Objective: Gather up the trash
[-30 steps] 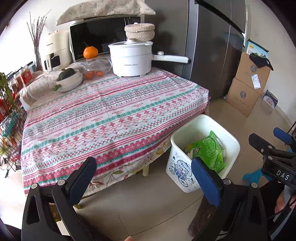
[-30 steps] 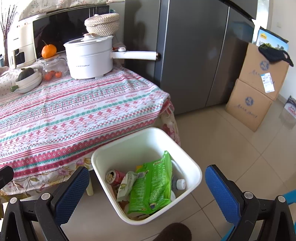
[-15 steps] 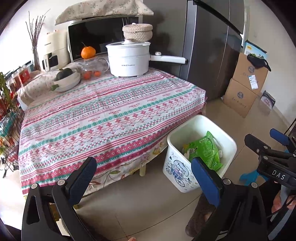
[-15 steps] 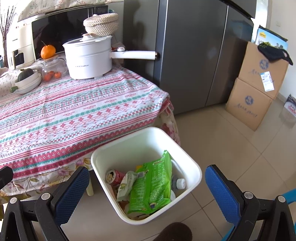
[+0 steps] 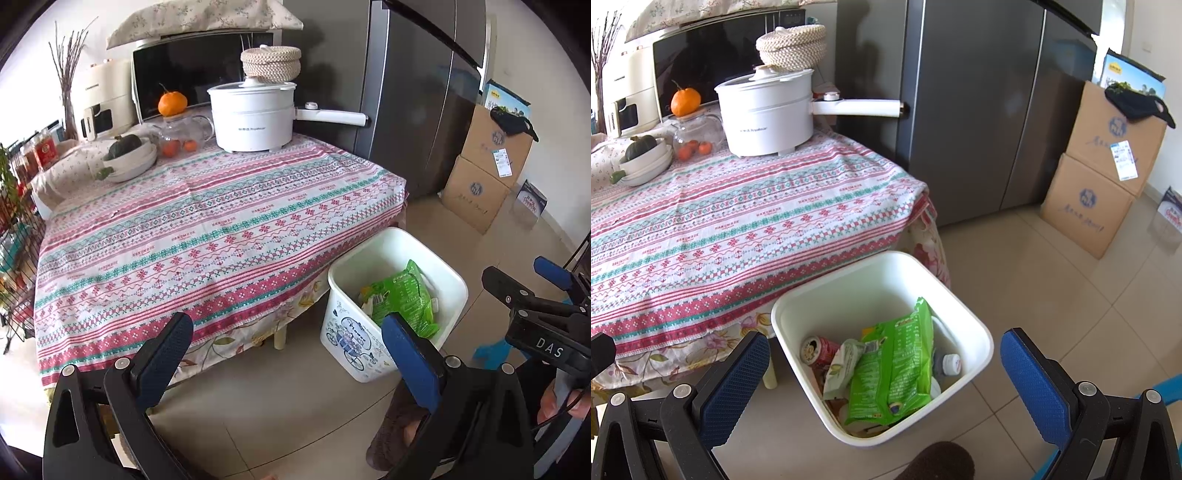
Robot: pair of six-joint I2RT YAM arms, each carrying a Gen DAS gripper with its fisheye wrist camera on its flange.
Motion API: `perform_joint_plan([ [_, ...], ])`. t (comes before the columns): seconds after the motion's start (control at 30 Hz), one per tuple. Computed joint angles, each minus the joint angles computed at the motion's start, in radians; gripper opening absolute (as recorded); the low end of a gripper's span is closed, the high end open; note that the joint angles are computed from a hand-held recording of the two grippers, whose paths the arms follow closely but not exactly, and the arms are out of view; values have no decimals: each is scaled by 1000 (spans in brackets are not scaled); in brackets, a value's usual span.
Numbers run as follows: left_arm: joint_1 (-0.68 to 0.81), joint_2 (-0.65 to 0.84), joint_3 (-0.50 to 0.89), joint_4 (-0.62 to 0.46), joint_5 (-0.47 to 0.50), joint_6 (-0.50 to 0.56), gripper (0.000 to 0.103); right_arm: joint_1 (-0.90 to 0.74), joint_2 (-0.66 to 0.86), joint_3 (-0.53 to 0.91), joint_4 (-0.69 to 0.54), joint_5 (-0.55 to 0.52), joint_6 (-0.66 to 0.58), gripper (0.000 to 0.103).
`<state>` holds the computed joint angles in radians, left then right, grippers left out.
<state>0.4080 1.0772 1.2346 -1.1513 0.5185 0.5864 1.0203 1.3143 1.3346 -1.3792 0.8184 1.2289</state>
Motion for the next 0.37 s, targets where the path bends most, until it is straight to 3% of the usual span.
perform_joint_plan([
  [0.37,2,14,8,-10,-4,-2,103,3,-6,-14,2,1,10,102],
])
